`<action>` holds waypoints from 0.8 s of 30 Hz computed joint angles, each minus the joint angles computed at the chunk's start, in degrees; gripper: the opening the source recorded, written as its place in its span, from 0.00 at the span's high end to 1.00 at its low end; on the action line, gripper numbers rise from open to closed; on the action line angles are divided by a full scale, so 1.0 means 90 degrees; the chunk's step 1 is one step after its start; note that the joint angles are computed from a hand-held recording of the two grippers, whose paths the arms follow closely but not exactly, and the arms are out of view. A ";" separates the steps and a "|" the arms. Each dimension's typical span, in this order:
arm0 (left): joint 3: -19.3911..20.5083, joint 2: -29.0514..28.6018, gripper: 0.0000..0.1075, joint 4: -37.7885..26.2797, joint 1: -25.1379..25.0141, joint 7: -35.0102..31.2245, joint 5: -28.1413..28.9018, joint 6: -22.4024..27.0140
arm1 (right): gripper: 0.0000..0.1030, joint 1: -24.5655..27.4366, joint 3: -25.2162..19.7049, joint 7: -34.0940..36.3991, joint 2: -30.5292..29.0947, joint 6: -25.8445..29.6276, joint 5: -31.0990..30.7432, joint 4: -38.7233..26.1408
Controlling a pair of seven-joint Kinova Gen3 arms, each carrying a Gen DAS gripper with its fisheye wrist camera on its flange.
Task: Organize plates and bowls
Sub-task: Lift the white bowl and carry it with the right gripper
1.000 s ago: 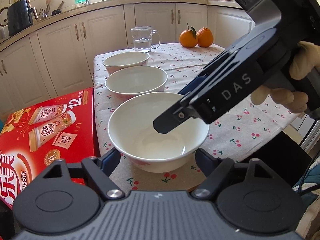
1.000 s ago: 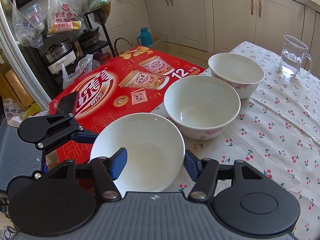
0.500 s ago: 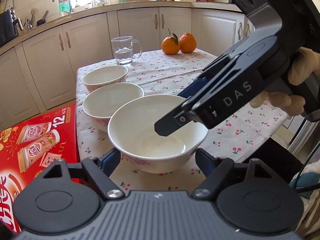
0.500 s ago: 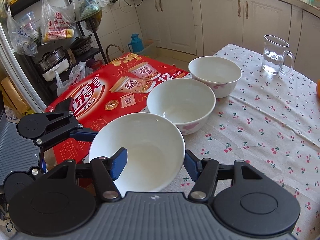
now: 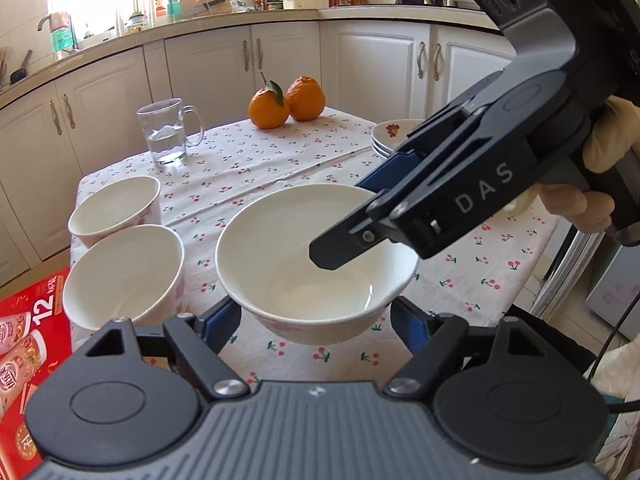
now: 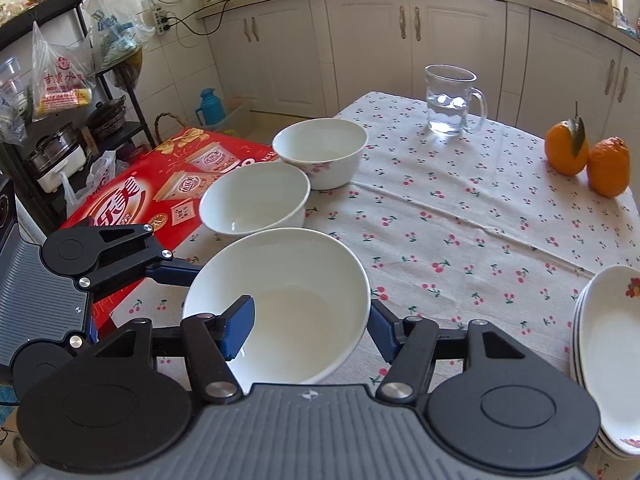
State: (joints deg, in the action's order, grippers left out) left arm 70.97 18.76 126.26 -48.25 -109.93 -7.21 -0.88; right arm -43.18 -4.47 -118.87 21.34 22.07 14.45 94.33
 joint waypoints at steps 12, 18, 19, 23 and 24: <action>-0.1172 0.0466 0.24 -0.0614 0.1486 -0.0389 0.0110 0.0207 | 0.35 -0.0014 0.0370 -0.0665 -0.0120 -0.0177 0.0361 0.0370; -0.1406 0.0624 0.24 -0.0834 0.1807 -0.0695 0.0332 0.0321 | 0.35 0.0064 0.0416 -0.0798 -0.0114 -0.0242 0.0439 0.0457; -0.1452 0.0639 0.24 -0.0863 0.1867 -0.0747 0.0369 0.0331 | 0.35 0.0065 0.0428 -0.0824 -0.0103 -0.0225 0.0444 0.0449; -0.1605 0.0686 0.24 -0.0949 0.2063 -0.0906 0.0540 0.0378 | 0.35 0.0116 0.0421 -0.0857 -0.0073 -0.0181 0.0447 0.0452; -0.1647 0.0692 0.24 -0.0965 0.2107 -0.0933 0.0590 0.0394 | 0.35 0.0135 0.0411 -0.0862 -0.0068 -0.0184 0.0437 0.0456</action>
